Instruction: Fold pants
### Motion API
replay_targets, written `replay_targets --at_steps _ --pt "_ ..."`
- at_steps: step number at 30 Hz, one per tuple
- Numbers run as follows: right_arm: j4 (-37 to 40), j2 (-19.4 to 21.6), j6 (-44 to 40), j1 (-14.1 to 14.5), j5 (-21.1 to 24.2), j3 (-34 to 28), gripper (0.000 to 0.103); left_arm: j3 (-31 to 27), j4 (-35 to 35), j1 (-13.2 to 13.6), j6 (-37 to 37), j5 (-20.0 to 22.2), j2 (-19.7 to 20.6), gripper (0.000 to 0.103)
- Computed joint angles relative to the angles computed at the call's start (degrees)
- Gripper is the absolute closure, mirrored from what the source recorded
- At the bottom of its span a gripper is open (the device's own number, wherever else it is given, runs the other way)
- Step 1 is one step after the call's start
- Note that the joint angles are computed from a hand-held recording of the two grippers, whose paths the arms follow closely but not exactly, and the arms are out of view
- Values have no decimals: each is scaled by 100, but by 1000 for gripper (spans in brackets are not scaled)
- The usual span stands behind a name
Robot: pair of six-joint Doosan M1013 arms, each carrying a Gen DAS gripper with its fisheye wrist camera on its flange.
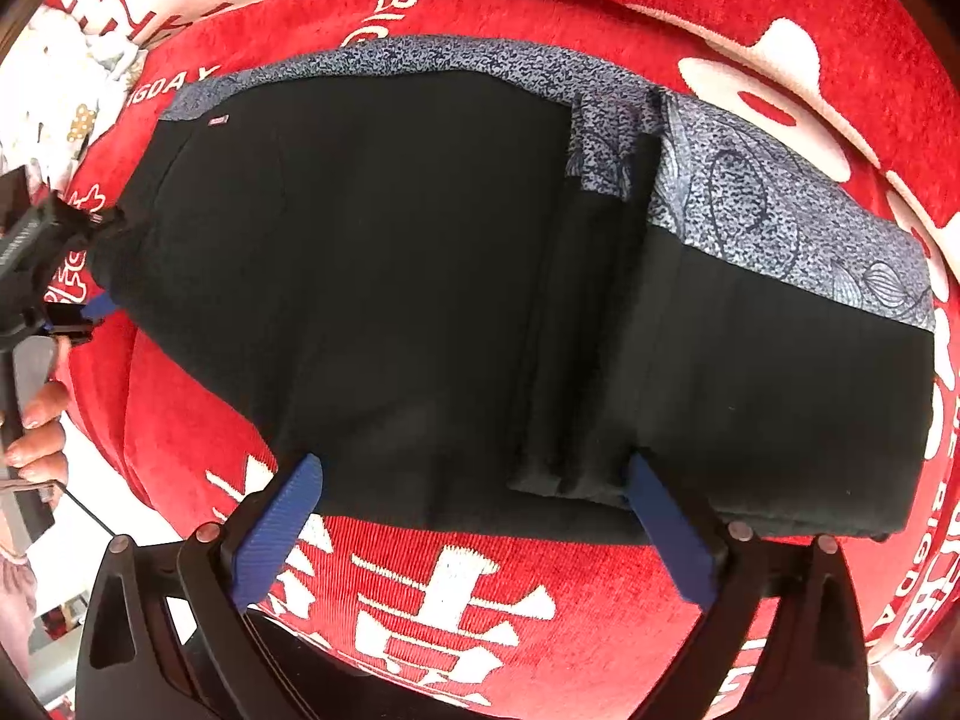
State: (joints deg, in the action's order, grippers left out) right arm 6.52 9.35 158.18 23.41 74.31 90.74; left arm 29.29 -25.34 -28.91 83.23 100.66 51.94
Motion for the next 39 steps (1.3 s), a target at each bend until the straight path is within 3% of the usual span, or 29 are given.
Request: replay_targets --at_steps 7,13,16,20,23,27,29,33,39 --pt "12 -25 -17 -20 -28 17 1 -299 -106 -37 19 190 202 1" --pt "-234 -111 7 -9 229 -105 1 -994 -301 7 -398 732 578 1" --pt "-404 -258 157 -33 194 -137 1 -492 -80 14 -269 232 256 13" --pt "-468 -408 245 -132 -35 -163 1 24 351 -70 249 -426 -162 64" --pt "-177 -413 10 -351 -312 -201 1 431 1182 -278 1067 -990 -517 68" --pt "708 -224 -735 -727 -881 -345 1 1670 2447 -694 2415 -2596 -1322 68" --pt "1098 -33 -1212 -854 -1039 -543 6 2068 2672 -756 2772 -3108 -1562 68" --pt "2155 555 -2471 -1136 -1073 -1194 16 2425 2951 -809 3175 -3563 -1762 68" --pt "3494 1667 -3591 -1284 -393 -2373 16 2773 3181 -911 3374 -4047 -1943 68"
